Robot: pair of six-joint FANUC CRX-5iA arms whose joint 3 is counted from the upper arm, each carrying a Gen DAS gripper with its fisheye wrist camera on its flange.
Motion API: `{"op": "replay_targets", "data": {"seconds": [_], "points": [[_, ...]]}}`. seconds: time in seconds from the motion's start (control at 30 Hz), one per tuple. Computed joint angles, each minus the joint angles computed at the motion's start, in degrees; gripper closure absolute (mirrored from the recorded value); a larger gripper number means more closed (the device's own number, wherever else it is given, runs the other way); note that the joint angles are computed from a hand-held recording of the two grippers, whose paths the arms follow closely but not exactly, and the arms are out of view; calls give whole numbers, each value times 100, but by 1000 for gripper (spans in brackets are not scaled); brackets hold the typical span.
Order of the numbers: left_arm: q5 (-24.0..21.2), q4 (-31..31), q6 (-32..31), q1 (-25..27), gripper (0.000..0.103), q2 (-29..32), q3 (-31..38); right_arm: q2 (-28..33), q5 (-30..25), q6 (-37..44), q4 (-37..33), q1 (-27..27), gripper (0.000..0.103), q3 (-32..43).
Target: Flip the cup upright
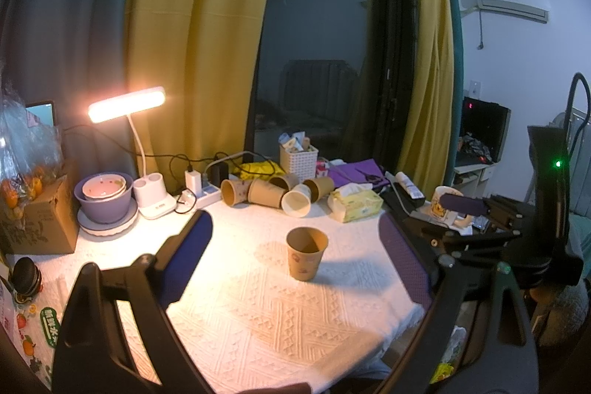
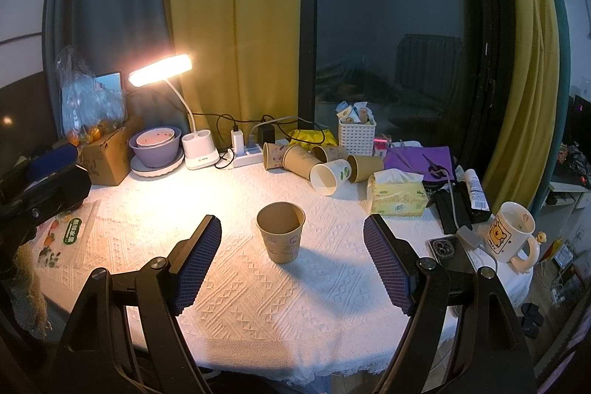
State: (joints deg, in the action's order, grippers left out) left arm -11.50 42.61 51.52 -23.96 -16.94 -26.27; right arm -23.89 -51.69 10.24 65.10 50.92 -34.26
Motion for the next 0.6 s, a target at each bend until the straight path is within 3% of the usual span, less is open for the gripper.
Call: {"op": "replay_targets", "data": {"seconds": [0.5,0.6], "points": [[103,-68,88,-51,11,-52,-96,17,2,22,-26,-7,21,7],[177,761,-692,-208,11,65,-319,58,196,138,-117,-124,21,-70]]}}
